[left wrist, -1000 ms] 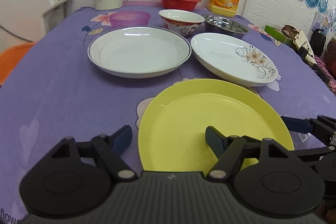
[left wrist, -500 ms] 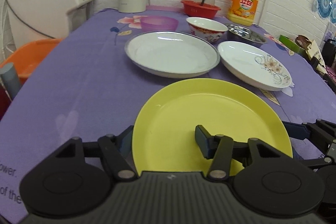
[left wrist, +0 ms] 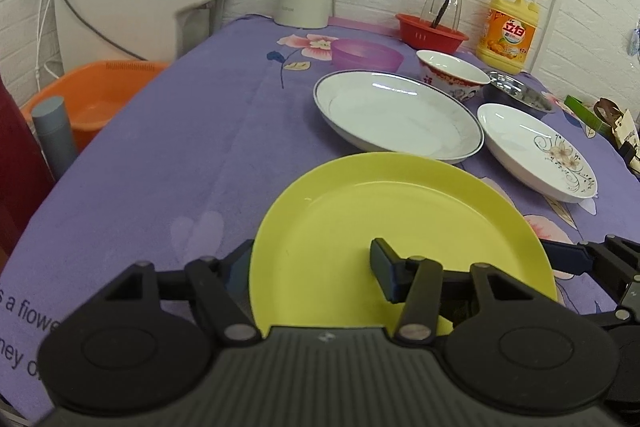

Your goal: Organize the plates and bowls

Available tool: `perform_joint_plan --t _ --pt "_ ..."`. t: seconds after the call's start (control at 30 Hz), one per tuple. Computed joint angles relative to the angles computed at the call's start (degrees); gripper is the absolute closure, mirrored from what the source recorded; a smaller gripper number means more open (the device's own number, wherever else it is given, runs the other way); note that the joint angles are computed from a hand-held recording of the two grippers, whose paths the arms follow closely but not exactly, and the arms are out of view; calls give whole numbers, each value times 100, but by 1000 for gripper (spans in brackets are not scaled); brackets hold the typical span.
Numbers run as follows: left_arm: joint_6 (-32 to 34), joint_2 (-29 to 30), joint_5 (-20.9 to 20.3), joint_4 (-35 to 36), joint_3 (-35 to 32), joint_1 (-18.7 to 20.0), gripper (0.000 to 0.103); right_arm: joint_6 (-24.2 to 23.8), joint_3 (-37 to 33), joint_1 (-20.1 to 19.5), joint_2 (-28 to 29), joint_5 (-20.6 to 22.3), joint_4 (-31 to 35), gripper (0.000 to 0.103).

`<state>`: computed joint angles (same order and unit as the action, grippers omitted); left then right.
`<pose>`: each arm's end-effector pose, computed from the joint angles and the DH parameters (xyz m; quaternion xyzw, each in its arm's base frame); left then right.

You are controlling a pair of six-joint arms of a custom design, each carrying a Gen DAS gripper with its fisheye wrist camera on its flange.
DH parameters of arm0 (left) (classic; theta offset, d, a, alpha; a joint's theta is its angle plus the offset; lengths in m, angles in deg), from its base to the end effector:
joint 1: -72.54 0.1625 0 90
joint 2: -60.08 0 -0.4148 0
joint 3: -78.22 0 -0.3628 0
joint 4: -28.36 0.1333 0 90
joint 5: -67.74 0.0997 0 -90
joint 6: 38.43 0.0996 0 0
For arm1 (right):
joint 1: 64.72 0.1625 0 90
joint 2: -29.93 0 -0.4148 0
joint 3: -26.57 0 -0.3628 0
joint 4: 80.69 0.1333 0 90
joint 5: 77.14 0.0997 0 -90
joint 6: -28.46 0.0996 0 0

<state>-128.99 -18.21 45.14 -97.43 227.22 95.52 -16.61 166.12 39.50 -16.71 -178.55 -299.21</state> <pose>-0.1550 -0.3104 0.1378 0.0011 0.8109 -0.4707 0.3478 0.2094 -0.3640 0.0804 0.4422 -0.8384 0.2681 0.1722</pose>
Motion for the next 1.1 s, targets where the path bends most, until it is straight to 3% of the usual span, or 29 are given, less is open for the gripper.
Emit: perform_joint_plan --t 0.17,0.27,0.37,0.57,0.77,1.0,1.1 --pt "258 277 102 -421 -6 116 49 -65 -111 -21 53 -99 103 0" --pt "637 151 49 -936 172 110 41 134 -143 -148 -161 93 667 0" --pt "902 -134 -7 -1468 359 100 32 204 -98 -214 -368 275 773 0" --pt "387 -586 278 -460 200 147 30 418 -127 -290 -605 438 699 0" --pt "285 -368 416 -14 -228 540 29 629 -179 -383 -661 357 905 0" --pt "1050 85 743 -416 -684 928 27 375 -424 -320 -717 316 979 0" --pt "1031 171 705 -89 -850 984 26 257 -548 -299 -651 218 877 0"
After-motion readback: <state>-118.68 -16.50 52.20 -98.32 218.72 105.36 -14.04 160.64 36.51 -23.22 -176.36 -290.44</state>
